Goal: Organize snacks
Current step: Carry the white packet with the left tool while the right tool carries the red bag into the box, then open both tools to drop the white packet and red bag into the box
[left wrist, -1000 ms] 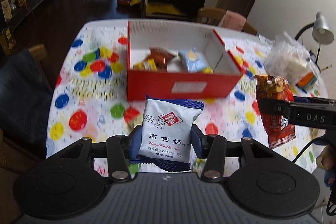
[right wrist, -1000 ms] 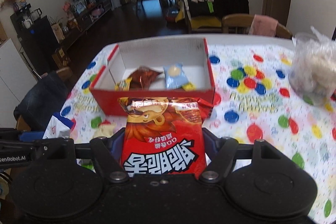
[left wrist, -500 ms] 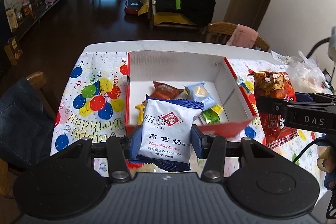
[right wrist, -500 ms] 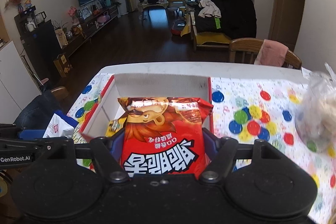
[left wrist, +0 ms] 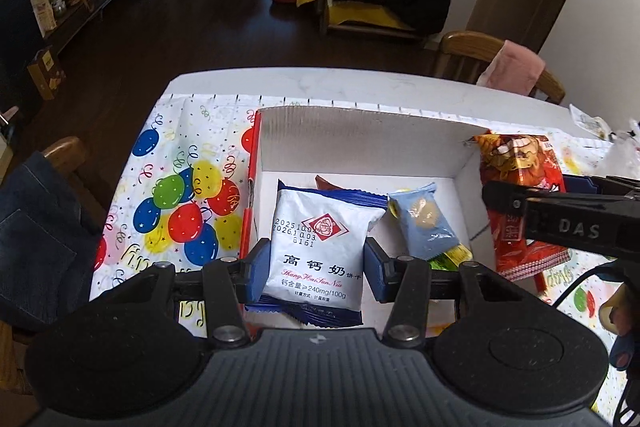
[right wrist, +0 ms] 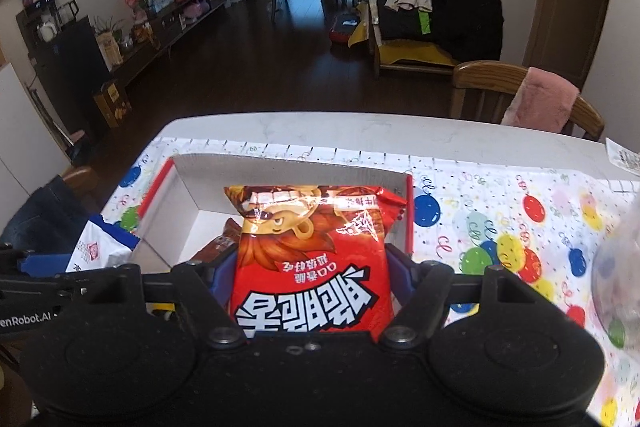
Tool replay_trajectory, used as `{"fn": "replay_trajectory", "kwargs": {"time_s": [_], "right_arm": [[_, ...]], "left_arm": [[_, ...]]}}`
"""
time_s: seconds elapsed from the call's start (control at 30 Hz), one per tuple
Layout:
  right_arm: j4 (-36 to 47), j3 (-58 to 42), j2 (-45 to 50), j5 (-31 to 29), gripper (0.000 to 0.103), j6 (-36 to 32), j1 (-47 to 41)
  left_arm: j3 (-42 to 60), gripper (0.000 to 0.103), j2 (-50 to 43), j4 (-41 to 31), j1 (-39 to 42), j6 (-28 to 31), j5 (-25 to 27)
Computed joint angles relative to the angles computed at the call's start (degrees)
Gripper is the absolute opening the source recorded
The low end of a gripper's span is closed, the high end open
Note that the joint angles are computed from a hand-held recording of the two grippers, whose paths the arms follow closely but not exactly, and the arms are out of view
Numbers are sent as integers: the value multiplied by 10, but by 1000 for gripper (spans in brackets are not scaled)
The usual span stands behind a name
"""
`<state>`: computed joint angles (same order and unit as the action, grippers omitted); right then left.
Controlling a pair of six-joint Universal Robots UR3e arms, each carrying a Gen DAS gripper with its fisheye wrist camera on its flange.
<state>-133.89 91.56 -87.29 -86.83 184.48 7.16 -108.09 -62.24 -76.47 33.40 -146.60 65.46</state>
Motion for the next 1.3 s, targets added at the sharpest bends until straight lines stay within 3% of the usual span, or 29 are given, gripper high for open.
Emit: {"fn": "replay_trajectory", "kwargs": {"time_s": [0.2,0.53,1.0,1.3], "right_arm": [[-11,-36,71,0,72,-16,2],[-9,-84,153,13,72,-54,6],[14,-118,207,4,73,-69,10],[15,-99,191,38,77,-78,-4]], "left_arm": [[-13,48,-64,94,-80,-56,61],[-43,48,-128,164,-170,-79,119],[-33,48,-212,185,-226,-100,152],[-46,48,-212,189,-233,-108,158]]}}
